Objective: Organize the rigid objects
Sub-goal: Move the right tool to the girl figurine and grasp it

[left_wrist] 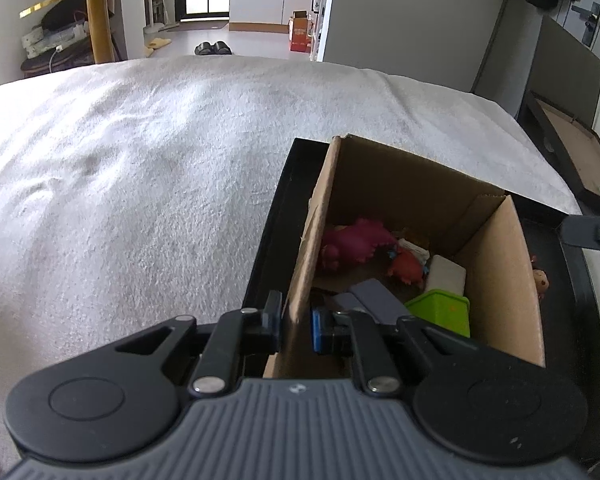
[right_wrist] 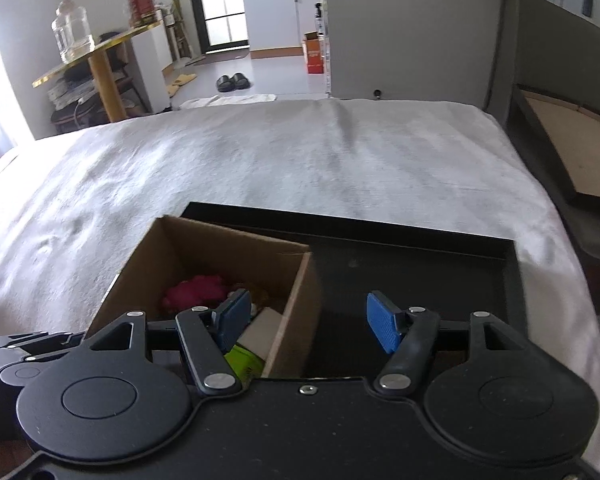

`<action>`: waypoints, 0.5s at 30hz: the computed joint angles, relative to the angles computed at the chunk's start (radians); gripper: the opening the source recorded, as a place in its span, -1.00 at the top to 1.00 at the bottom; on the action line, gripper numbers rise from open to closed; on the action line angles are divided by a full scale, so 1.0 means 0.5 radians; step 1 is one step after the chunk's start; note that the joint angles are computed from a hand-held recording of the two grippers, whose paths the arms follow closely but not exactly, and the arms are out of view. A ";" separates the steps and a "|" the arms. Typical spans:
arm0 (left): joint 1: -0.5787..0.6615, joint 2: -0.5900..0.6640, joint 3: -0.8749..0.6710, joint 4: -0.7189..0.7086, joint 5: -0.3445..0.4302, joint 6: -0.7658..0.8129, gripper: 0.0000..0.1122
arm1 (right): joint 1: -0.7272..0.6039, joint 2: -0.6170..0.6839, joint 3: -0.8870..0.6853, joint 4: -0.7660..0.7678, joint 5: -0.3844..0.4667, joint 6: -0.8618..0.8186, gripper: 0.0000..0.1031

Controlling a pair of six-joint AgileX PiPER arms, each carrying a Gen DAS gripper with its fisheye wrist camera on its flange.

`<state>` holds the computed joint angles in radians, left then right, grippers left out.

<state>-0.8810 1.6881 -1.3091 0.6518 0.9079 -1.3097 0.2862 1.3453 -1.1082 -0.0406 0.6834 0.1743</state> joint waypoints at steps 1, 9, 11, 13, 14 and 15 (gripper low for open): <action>-0.003 0.001 -0.004 0.008 0.007 -0.002 0.76 | -0.032 -0.009 0.008 0.040 0.005 -0.041 -0.24; -0.086 0.020 -0.096 0.131 0.138 -0.074 0.75 | -0.181 -0.068 0.085 0.197 -0.021 -0.192 -0.46; -0.095 0.035 -0.129 0.132 0.167 -0.077 0.70 | -0.192 -0.087 0.118 0.180 -0.058 -0.188 -0.56; -0.096 0.064 -0.177 0.106 0.199 -0.052 0.67 | -0.234 -0.106 0.154 0.253 -0.074 -0.271 -0.56; -0.099 0.081 -0.204 0.094 0.225 -0.037 0.65 | -0.252 -0.109 0.167 0.283 -0.081 -0.304 -0.56; -0.104 0.099 -0.233 0.081 0.252 -0.012 0.59 | -0.265 -0.109 0.175 0.293 -0.085 -0.319 -0.56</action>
<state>-0.9328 1.7375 -1.4256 0.6925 1.0339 -1.3158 0.1538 1.2908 -1.0209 0.1062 0.6410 0.0149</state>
